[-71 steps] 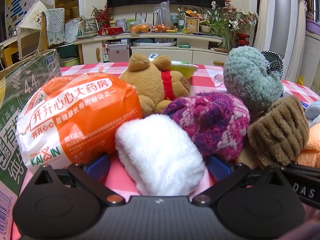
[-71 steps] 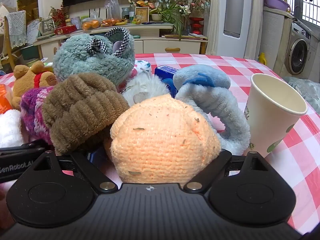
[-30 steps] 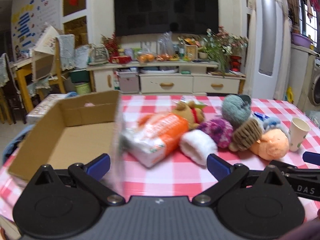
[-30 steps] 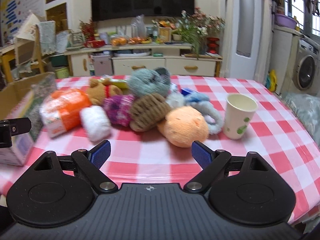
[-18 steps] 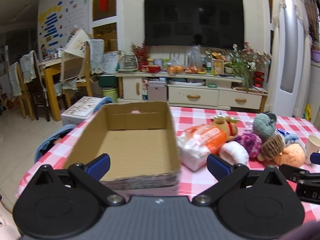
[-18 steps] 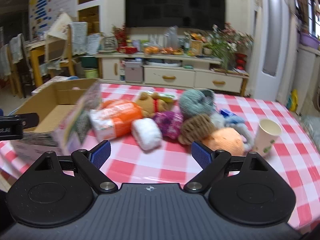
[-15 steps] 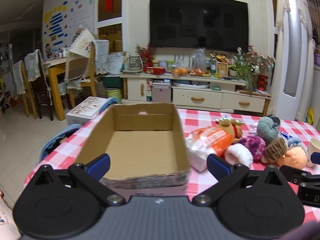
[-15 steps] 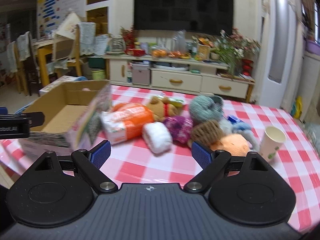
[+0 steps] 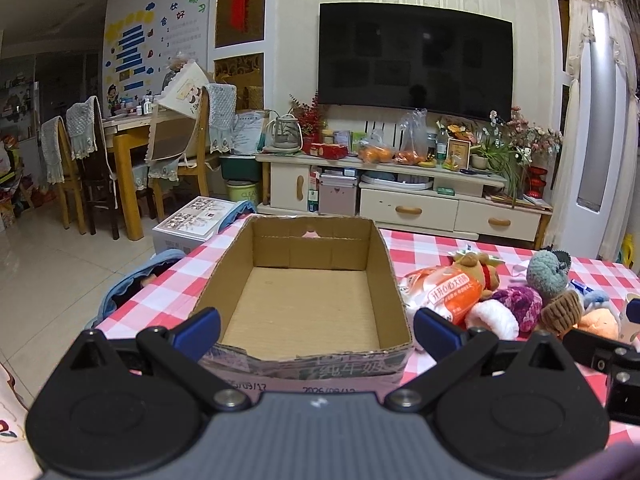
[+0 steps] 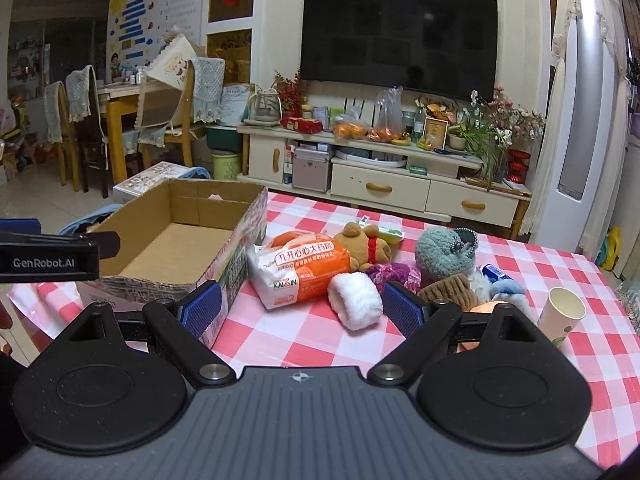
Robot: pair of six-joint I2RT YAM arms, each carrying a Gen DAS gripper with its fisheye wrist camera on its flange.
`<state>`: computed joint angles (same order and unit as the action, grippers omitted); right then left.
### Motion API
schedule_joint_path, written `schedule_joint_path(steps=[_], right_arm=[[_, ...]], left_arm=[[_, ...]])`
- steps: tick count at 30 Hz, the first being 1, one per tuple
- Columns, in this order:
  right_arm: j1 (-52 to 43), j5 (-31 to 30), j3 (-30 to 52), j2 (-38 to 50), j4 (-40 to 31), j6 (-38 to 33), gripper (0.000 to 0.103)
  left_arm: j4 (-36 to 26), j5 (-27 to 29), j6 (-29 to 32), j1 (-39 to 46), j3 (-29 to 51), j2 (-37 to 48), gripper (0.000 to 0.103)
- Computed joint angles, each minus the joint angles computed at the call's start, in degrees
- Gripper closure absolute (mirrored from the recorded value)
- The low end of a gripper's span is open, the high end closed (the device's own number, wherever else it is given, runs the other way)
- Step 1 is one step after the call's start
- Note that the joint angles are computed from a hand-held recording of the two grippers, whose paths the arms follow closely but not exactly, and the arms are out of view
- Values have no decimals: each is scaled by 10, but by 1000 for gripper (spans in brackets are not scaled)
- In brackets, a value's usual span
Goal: Organize soft objects
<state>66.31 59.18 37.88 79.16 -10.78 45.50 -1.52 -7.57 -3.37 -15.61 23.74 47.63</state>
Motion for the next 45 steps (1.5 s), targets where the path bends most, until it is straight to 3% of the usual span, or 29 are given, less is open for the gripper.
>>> schedule_joint_path(steps=[11, 20, 24, 30, 37, 41, 45], right_arm=[[15, 45, -61, -8, 84, 9, 0], [-29, 85, -130, 17, 47, 147, 0], [-89, 52, -186, 12, 105, 153, 0], [-185, 10, -252, 34, 243, 73, 0], [-342, -130, -306, 42, 459, -69, 0], [-405, -197, -306, 79, 523, -103, 0], [-427, -221, -284, 107, 536, -131, 0]], left_arm=[[5, -18, 2, -41, -7, -6, 1], [54, -56, 9, -138, 0, 67, 1], [84, -59, 11, -184, 15, 133, 1], [150, -56, 20, -235, 60, 265, 5], [179, -46, -13, -262, 159, 443, 16], [174, -41, -40, -264, 234, 537, 18], [155, -49, -63, -257, 308, 613, 22]])
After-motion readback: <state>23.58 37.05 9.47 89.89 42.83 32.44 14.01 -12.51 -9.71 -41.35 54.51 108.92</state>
